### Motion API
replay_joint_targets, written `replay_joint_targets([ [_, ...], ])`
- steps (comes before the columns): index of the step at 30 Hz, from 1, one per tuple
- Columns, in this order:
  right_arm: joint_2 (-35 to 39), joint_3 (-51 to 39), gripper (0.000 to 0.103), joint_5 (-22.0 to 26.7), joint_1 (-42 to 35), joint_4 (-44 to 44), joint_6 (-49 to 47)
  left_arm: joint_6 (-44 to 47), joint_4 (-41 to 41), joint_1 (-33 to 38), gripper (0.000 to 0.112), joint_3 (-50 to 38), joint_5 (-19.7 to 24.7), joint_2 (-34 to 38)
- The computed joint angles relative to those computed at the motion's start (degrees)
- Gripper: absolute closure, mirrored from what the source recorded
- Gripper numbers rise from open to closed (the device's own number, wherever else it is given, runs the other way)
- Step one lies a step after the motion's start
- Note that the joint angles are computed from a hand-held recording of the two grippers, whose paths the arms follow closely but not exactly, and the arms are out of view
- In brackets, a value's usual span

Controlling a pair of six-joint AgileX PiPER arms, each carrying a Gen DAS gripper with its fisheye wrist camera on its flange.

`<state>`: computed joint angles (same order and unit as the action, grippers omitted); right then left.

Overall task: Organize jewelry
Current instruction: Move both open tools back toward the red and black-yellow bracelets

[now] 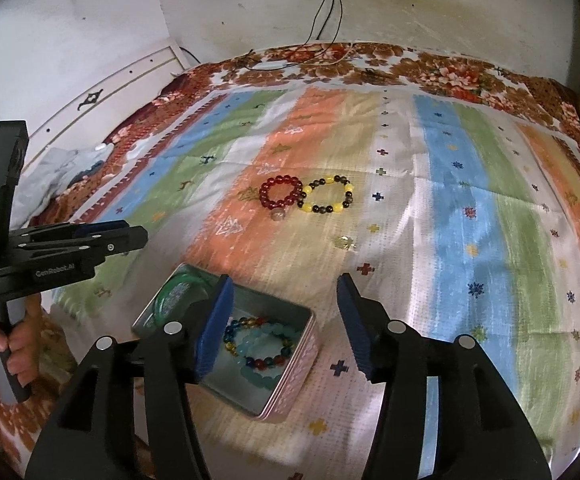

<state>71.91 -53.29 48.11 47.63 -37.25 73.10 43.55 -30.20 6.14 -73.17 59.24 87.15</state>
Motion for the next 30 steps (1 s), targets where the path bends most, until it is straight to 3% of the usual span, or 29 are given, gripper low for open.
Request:
replay_joint_targets([
  [13, 4.3, -2.9, 0.043, -0.5, -5.4, -1.5, -3.7, -5.4, 6.3, -5.4, 0.064, -6.2, -3.2, 5.8],
  [30, 10.5, -7.1, 0.037, -4.3, -15.6, 3.3, -12.9, -13.2, 12.2, -9.8, 0.055, -17.2, -3.3, 15.7],
])
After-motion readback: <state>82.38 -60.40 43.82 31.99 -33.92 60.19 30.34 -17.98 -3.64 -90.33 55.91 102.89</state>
